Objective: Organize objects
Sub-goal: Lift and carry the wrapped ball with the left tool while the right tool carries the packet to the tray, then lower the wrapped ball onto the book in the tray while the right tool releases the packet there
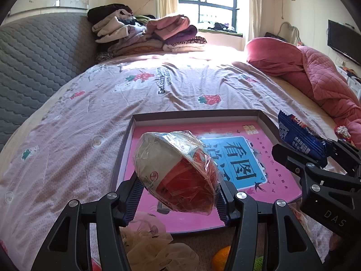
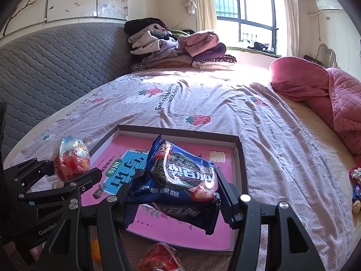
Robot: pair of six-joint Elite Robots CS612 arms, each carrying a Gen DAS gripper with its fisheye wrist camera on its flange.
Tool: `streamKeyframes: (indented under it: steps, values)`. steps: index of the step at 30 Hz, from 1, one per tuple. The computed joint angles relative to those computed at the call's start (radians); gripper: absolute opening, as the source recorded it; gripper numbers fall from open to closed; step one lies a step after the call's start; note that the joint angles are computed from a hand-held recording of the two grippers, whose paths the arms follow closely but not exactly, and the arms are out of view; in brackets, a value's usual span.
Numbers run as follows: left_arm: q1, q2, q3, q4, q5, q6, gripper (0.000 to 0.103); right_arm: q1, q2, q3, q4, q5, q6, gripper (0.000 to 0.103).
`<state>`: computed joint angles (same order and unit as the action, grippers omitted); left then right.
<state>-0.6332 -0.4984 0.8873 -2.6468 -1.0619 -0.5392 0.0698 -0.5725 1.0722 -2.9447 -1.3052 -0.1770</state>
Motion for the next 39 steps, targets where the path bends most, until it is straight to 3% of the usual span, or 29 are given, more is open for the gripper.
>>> streamKeyframes:
  steps: [18,39]
  values:
    - [0.019,0.067,-0.128,0.174,-0.087,-0.014,0.058,0.013,0.059,-0.101,0.203,-0.096,-0.039,0.059]
    - [0.017,0.095,-0.189,0.294,-0.087,-0.020,0.059,0.019,0.070,-0.144,0.355,-0.125,-0.057,0.060]
